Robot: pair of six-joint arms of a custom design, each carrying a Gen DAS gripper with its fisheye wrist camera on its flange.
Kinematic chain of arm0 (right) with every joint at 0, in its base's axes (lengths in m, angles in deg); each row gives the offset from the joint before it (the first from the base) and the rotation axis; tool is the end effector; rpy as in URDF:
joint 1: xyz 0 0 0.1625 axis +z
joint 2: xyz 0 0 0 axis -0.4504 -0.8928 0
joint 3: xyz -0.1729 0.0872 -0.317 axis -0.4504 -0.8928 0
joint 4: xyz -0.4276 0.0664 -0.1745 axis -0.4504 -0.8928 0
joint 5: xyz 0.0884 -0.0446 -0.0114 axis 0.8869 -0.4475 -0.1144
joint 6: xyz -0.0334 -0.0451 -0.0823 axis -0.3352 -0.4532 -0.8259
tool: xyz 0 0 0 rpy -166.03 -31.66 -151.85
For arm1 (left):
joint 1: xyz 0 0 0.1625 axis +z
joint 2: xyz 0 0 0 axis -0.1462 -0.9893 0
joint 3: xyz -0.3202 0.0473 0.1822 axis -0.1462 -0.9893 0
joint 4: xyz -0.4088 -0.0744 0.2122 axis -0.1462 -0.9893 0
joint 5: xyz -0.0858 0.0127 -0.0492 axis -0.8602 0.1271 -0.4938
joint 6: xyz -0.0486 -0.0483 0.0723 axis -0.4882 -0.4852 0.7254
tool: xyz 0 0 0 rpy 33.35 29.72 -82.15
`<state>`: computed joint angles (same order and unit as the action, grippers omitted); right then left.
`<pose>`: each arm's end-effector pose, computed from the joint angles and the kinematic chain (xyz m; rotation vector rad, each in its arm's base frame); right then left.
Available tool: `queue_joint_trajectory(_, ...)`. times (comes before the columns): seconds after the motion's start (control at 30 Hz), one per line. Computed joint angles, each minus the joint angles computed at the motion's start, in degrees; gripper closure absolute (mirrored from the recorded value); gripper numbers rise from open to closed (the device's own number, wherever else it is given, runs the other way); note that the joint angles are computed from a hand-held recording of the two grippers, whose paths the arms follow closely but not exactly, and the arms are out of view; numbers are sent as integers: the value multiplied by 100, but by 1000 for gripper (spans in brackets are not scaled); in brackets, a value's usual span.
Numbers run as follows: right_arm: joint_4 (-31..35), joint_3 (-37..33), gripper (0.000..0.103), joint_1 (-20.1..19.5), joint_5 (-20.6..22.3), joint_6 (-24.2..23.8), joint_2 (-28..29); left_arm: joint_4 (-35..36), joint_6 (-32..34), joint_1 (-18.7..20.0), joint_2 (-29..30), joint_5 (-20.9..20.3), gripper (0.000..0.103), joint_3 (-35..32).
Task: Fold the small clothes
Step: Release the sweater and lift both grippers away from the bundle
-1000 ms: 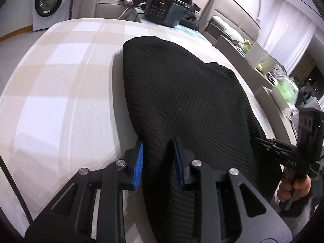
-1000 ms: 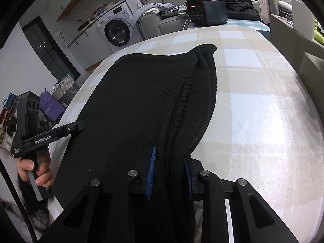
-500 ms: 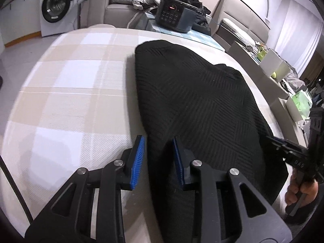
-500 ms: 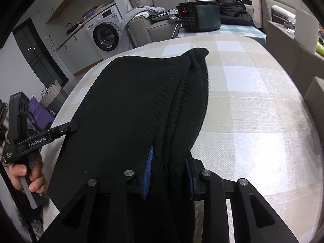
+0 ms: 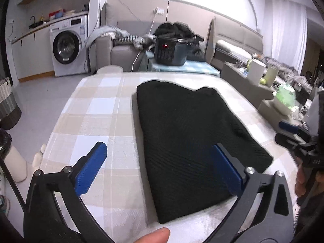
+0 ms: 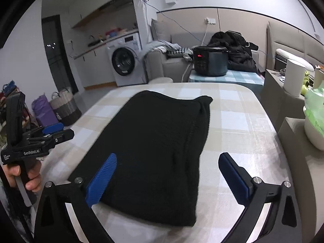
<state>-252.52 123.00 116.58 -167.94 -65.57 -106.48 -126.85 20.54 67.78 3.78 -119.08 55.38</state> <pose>0.0942 -0.7225 0.1996 0.3708 -2.2147 1.1803 -0.2797 -0.8244 0.0859 0.8774 2.4368 -0.9520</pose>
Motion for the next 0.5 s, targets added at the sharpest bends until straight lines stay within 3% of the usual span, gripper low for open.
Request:
queue_joint_trajectory(0.2, -460, 366, 0, -23, 136, -62, -86, -658, 233, -123, -418, 10, 1, 875)
queue_joint_trajectory(0.33, -679, 622, 0, -87, 362, -142, -180, -1130, 347, -151, -493, 2, 1, 1225)
queue_joint_trajectory(0.5, -1140, 659, 0, -86, 339, -488, -35, -1602, 556, -158, -496, 28, 1, 1505)
